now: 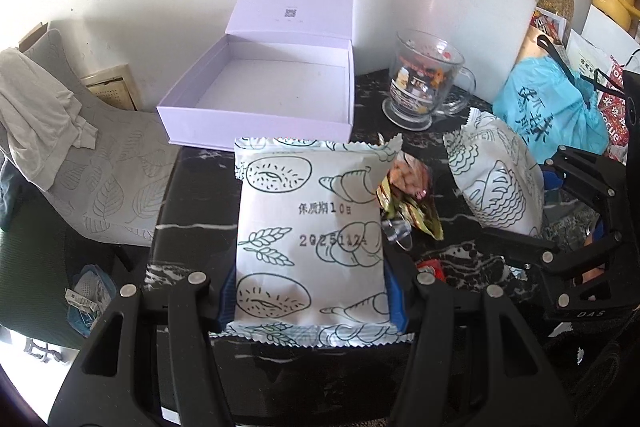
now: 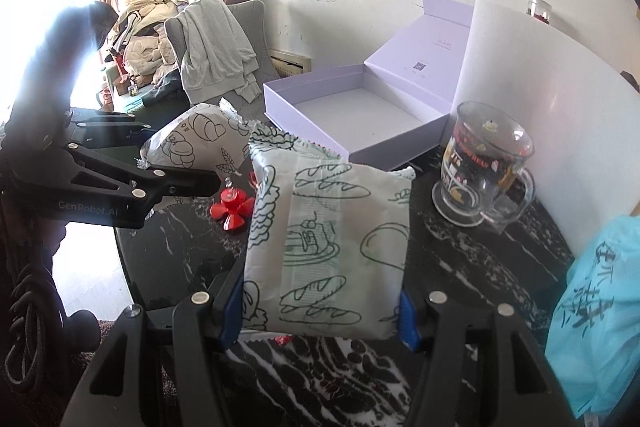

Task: Organize objects
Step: 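Lift both packets and carry them over the lavender gift box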

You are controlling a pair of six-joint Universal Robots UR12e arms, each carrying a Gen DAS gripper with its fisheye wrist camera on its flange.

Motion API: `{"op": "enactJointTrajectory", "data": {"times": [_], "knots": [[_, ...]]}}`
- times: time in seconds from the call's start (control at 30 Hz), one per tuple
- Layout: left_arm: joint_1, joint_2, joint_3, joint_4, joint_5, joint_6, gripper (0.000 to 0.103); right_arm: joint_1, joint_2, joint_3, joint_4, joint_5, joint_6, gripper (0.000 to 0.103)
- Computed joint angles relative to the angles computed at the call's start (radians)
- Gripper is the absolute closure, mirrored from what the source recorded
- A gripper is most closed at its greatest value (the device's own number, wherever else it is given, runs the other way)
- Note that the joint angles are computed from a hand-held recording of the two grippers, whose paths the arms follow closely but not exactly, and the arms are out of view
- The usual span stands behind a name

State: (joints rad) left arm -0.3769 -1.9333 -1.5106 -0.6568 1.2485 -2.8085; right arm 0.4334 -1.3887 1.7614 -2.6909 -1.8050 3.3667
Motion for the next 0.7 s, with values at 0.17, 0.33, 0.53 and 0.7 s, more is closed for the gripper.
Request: {"op": "enactJointTrajectory", "data": {"times": [0.17,0.33,0.53,0.7], "knots": [[0.0,-0.017,0.03,0.011,0.003,-0.007,0.048,-0.012,0.012,-0.023,-0.006,0.004,-0.029,0.042],[-0.005,-0.041,0.063,0.032,0.024,-0.014,0.048,-0.024,0.024,-0.046,-0.01,0.002,-0.051,0.041],[-0.004,-0.064,0.101,0.033,0.032,-0.031,0.048,-0.035,0.038,-0.071,-0.013,0.004,-0.066,0.041],[-0.002,-0.084,0.134,0.032,0.042,-0.035,0.048,-0.044,0.051,-0.093,-0.013,0.018,-0.083,0.041]]}}
